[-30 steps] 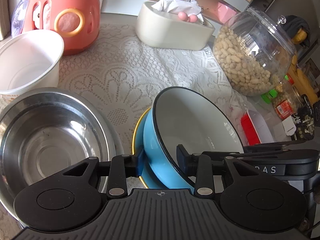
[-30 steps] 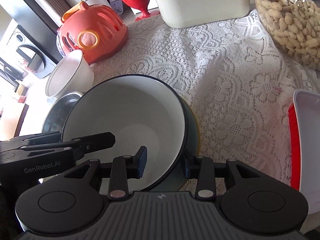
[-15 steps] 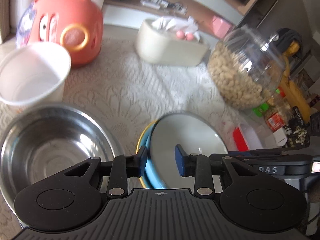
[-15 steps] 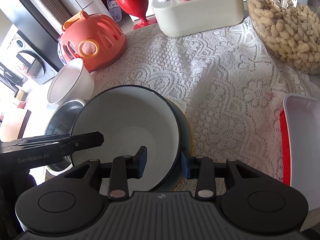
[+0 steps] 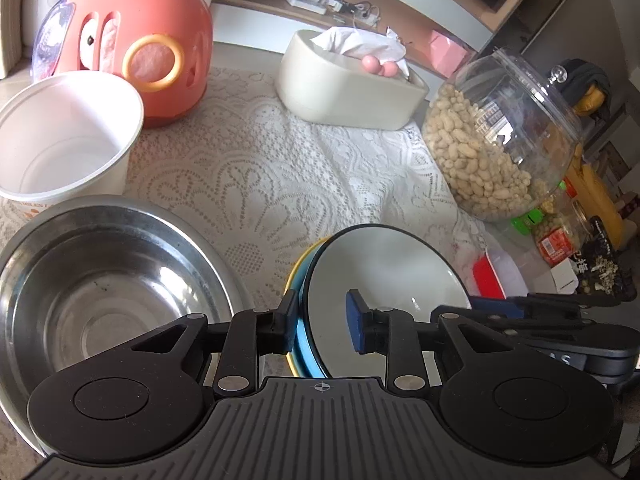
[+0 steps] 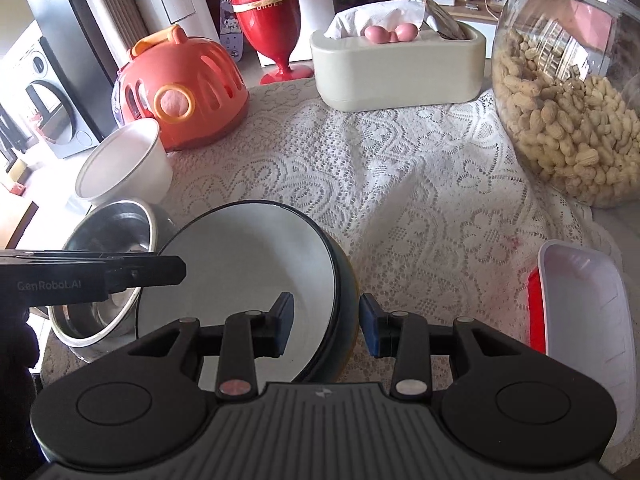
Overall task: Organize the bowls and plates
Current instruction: 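Reach the right gripper toward the white plastic bowl by the orange toy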
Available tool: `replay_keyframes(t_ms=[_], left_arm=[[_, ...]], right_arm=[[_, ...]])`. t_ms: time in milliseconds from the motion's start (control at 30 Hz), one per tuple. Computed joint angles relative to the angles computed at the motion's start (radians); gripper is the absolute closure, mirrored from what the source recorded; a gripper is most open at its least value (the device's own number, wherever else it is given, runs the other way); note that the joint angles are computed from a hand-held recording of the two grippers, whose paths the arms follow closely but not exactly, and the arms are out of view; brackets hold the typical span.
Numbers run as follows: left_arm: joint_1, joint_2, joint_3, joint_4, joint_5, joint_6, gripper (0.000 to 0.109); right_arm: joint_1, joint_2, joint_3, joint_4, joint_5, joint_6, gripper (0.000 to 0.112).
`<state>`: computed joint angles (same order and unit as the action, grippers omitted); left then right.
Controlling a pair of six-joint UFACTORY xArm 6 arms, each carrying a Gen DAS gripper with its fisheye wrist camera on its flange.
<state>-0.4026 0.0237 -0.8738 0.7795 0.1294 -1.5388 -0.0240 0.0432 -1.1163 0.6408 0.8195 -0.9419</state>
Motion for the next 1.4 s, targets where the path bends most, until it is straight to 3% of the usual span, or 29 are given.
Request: replay_keyframes(t_ms=[67, 133, 233, 367, 433, 500, 567, 867, 967, 1033, 1133, 1233, 1333, 1400], left_arm=[[0.033, -0.033, 0.019, 0.062, -0.041, -0.082, 0.081], [0.073, -0.102, 0.026, 0.201, -0.015, -0.238, 0.081], [0.141, -0.2, 0.01, 0.313, 0.118, -0.426, 0.081], [0.166, -0.217, -0.037, 0.21, 0.472, -0.357, 0.08], [0.193, -0.25, 0.024, 0.255, 0.496, -0.384, 0.08], [0.246, -0.259, 0.08, 0.182, 0.462, -0.352, 0.08], [0.289, -0.244, 0.097, 0.087, 0.418, -0.27, 0.08], [0.32, -0.131, 0.057, -0.08, 0.374, -0.151, 0.08], [0.297, -0.151, 0.048, -0.025, 0.373, -0.18, 0.074], [0.275, -0.176, 0.04, 0.05, 0.371, -0.235, 0.075], [0.269, -0.177, 0.029, 0.111, 0.252, -0.269, 0.075], [0.289, -0.111, 0.013, 0.108, 0.056, -0.27, 0.075], [0.29, 0.019, 0.002, -0.115, -0.169, -0.1, 0.075], [0.249, 0.103, -0.023, -0.325, -0.208, 0.072, 0.076]], right_arm=[[0.005, -0.017, 0.006, 0.004, -0.017, -0.018, 0.077], [0.033, -0.043, 0.024, 0.004, -0.096, -0.044, 0.077], [0.078, -0.024, -0.056, -0.023, -0.087, 0.005, 0.077], [0.169, 0.11, -0.263, -0.098, 0.025, 0.175, 0.074], [0.2, 0.189, -0.371, -0.125, 0.107, 0.261, 0.074], [0.234, 0.251, -0.448, -0.138, 0.163, 0.312, 0.074], [0.278, 0.287, -0.477, -0.165, 0.137, 0.341, 0.074], [0.405, 0.562, -0.737, -0.2, 0.14, 0.512, 0.072], [0.403, 0.623, -0.811, -0.157, 0.228, 0.524, 0.094], [0.398, 0.568, -0.737, -0.132, 0.17, 0.455, 0.094], [0.37, 0.491, -0.668, -0.132, 0.104, 0.392, 0.094], [0.322, 0.468, -0.671, -0.164, 0.095, 0.412, 0.094], [0.27, 0.482, -0.689, -0.208, 0.078, 0.443, 0.093], [0.249, 0.502, -0.689, -0.26, 0.054, 0.475, 0.093]])
